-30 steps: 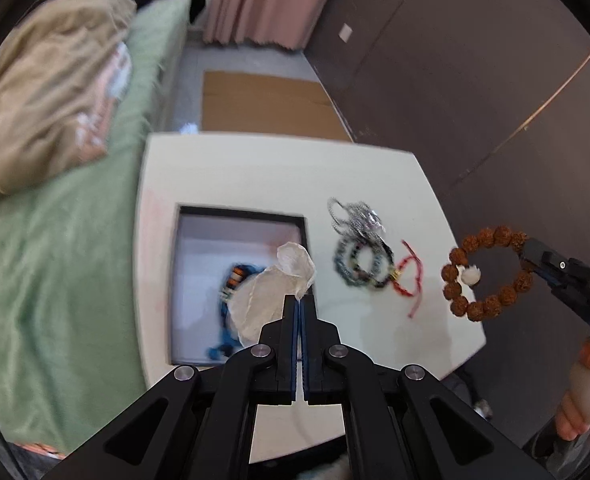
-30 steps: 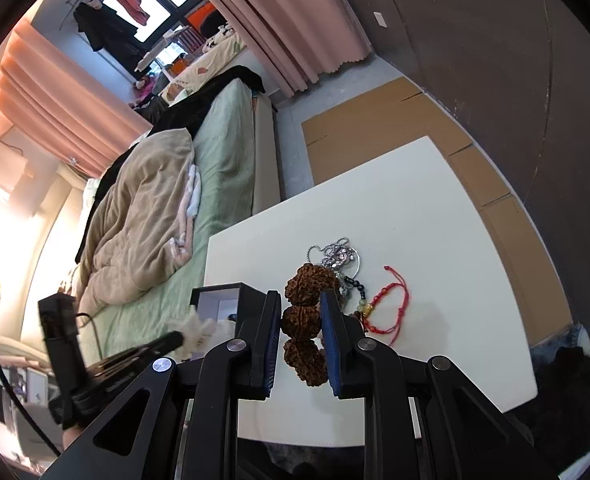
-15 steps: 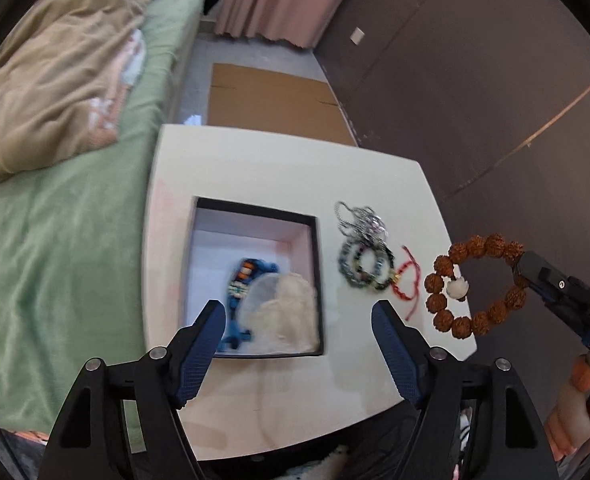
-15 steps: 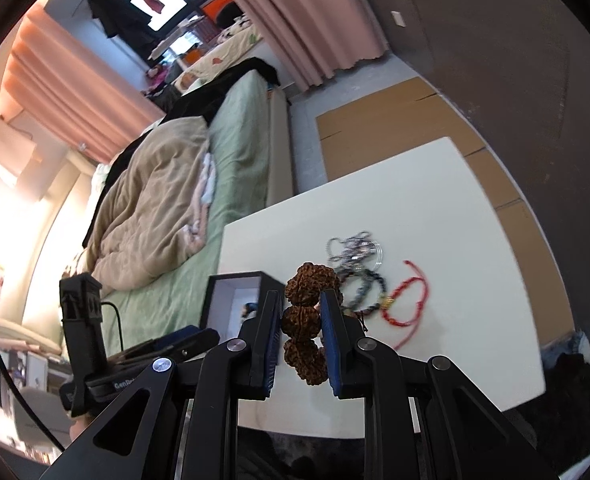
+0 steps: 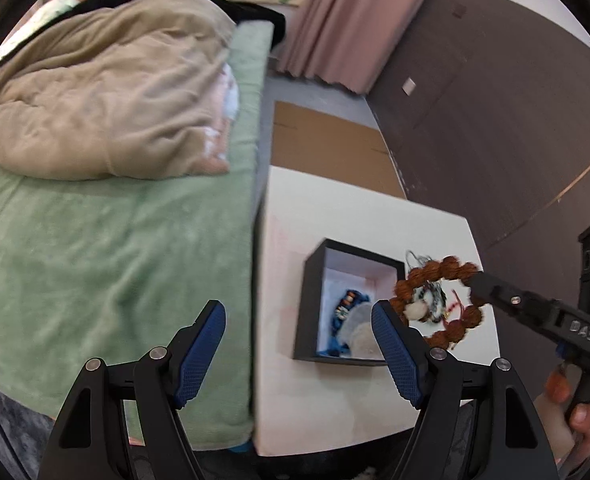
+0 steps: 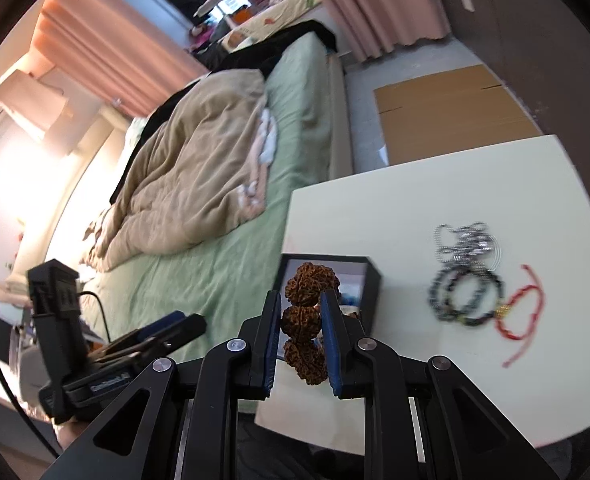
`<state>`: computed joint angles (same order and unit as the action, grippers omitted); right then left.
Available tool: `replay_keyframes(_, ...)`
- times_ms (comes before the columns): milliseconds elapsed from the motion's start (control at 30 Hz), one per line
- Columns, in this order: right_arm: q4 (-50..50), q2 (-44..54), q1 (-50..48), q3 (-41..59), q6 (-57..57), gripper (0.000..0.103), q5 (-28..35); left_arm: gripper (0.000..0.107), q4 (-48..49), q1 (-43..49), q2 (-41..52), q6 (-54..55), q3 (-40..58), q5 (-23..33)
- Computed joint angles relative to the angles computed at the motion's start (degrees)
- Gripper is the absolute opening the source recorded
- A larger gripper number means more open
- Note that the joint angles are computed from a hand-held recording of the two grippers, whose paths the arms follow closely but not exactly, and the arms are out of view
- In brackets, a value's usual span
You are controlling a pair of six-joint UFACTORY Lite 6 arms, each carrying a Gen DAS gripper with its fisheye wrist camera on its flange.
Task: Organize jewelry
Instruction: 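Lower the brown bead bracelet into the black box and open the right tool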
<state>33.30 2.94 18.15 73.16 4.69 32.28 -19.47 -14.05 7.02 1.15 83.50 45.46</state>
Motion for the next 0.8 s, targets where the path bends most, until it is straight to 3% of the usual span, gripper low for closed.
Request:
replay_keyframes(300, 9.8, 10.6, 3.0, 6.2, -7.5, 0.021, -2.3, 0.076, -2.0, 3.8, -2.7, 2.2, -1.5, -0.2)
replay_keyframes(400, 1.3, 14.4, 3.4, 8.0, 1.0, 0.022, -1.4, 0.076, -3.6, 3.7, -3.1, 3.0, -2.3, -0.4)
replay_keyframes(500, 2.8, 13.6, 1.6, 4.9, 0.0, 0.022, -0.7, 0.076, -3.4, 2.9, -3.2, 3.0, -2.9, -1.2)
replay_keyframes(533, 3.3, 12.4, 0.9, 3.8, -0.9, 0.026, -0.3, 0.076, -3.7, 2.6, -2.8, 3.1, -3.0, -1.5)
replay_keyframes(600, 2.0, 9.1, -0.2, 1.6, -0.2, 0.051, -0.2, 0.076, -4.0, 2.0, -2.2, 2.8, -2.9, -1.8)
replay_keyframes(667, 0.2, 4.9, -1.1, -1.1, 0.5, 0.056, -1.2, 0.076, -3.8, 0.6, -1.3, 2.0, -2.3, -2.5)
replay_keyframes(800, 2.7, -0.3, -5.0, -5.0, -2.8, 0.057, 0.9, 0.076, -1.4, -3.0, 0.4, 0.0, -0.4, -3.3)
